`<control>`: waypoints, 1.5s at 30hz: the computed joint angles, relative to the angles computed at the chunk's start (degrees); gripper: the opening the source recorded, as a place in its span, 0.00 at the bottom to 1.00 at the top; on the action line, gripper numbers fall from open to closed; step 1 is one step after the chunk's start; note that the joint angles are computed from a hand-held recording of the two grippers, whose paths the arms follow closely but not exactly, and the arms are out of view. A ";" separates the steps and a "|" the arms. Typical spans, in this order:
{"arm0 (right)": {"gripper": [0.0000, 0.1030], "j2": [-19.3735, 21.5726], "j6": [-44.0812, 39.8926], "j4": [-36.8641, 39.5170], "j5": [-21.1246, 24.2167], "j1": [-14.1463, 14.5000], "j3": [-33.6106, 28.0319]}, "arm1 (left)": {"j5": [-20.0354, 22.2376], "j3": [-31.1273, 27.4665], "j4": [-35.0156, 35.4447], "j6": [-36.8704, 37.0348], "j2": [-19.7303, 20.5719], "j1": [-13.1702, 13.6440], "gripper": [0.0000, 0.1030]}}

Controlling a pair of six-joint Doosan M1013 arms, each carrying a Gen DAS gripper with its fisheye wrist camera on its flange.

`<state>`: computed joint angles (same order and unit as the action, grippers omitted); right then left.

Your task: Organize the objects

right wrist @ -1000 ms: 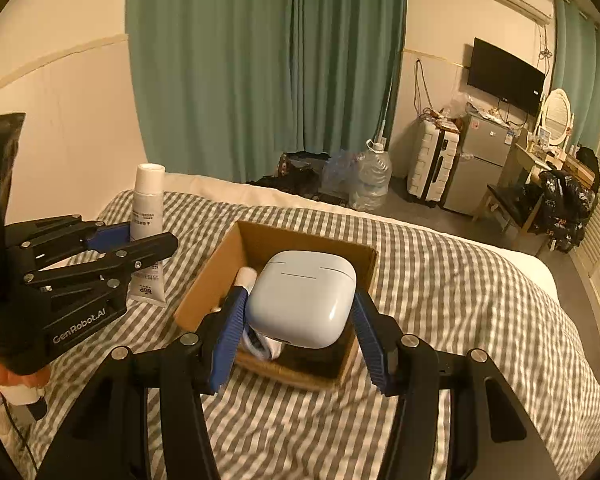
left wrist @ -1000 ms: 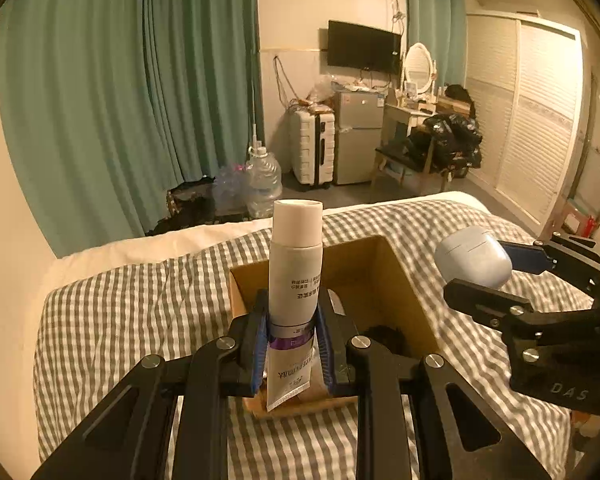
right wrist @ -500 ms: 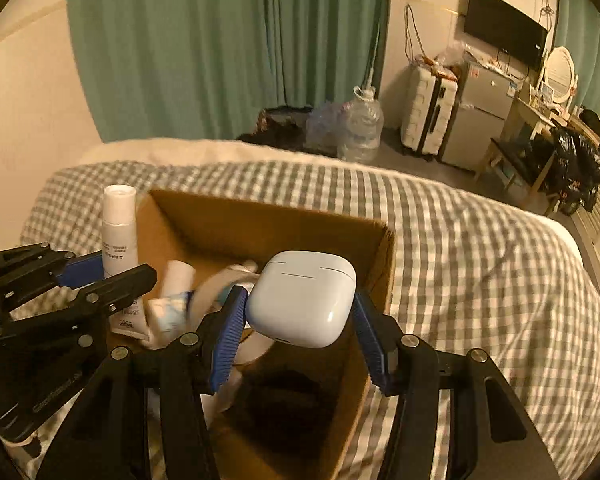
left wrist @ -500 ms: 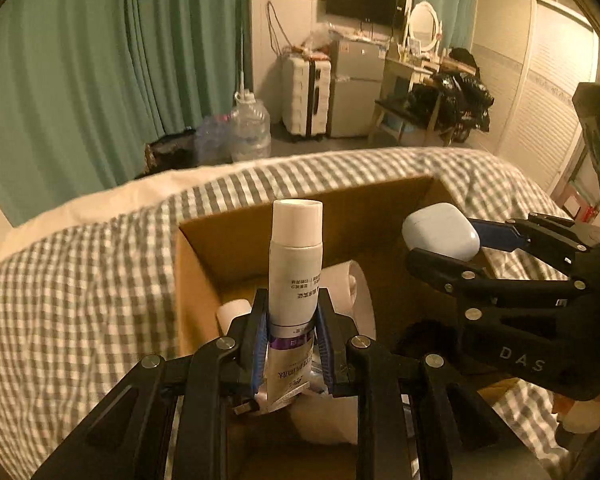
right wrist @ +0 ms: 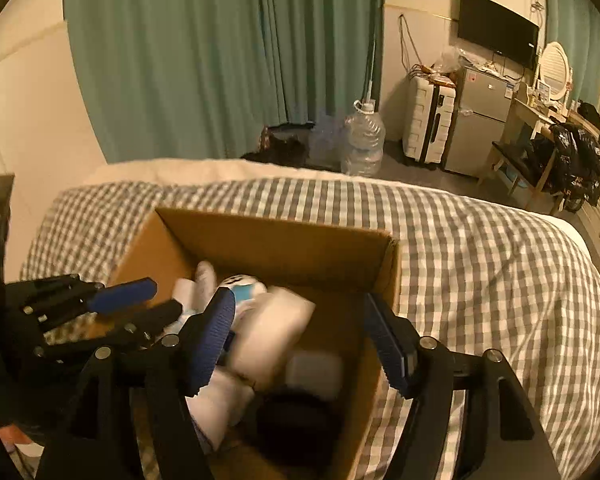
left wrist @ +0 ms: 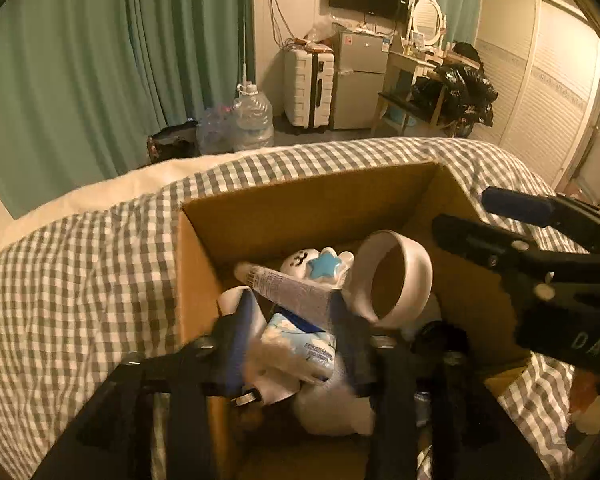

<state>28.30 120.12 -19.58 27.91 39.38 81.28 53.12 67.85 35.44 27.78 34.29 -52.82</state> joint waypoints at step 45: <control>0.98 -21.52 47.93 -56.61 10.88 11.88 15.09 | 23.08 2.83 39.39 -21.12 -10.70 -16.04 1.00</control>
<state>6.78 168.05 -76.19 38.78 51.26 96.37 76.20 70.68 74.83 6.67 23.59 -68.85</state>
